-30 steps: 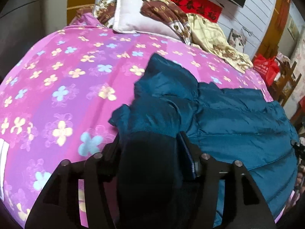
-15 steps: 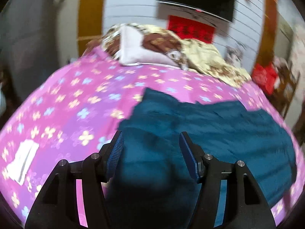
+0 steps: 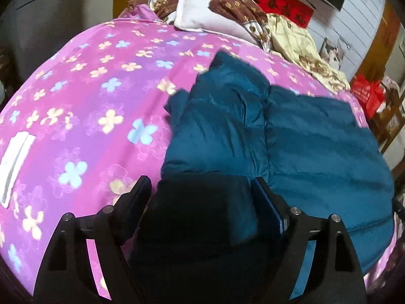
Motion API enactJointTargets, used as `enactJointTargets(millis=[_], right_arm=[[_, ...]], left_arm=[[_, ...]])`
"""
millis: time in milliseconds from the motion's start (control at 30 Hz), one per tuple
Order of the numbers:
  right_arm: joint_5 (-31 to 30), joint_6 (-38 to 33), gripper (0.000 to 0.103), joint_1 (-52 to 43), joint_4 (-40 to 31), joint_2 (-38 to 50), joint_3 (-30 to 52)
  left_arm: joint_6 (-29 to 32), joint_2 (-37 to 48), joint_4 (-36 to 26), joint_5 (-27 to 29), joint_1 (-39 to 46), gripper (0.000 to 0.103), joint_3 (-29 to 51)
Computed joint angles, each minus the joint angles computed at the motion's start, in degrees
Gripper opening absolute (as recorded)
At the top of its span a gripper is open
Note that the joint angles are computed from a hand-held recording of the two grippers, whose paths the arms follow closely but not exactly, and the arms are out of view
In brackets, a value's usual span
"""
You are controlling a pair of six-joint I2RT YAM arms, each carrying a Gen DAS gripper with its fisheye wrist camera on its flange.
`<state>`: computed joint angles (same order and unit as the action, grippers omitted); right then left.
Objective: Fold large clothes
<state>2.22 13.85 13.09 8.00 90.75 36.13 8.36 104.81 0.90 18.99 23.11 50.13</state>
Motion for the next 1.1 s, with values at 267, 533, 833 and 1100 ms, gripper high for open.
enactJointTargets(millis=[267, 533, 833, 1100], right_arm=[[8.7, 6.2, 0.089, 8.3, -8.9, -22.8, -5.3], [33.6, 23.7, 0.094, 36.2, -37.1, -40.3, -3.5], [46.2, 46.1, 0.095, 57.4, -53.4, -42.0, -3.3], [50.5, 55.5, 0.095, 66.0, -60.1, -35.4, -0.7]], left_arm=[[2.7, -34.4, 2.3, 0.1, -0.1, 0.084, -18.6], [10.7, -68.6, -23.0, 0.0, -4.0, 0.103, -26.9], [1.7, -81.5, -41.0, -5.7, -15.0, 0.103, -28.3], [-12.6, -84.2, -44.4, -24.6, -38.9, 0.103, -29.6]])
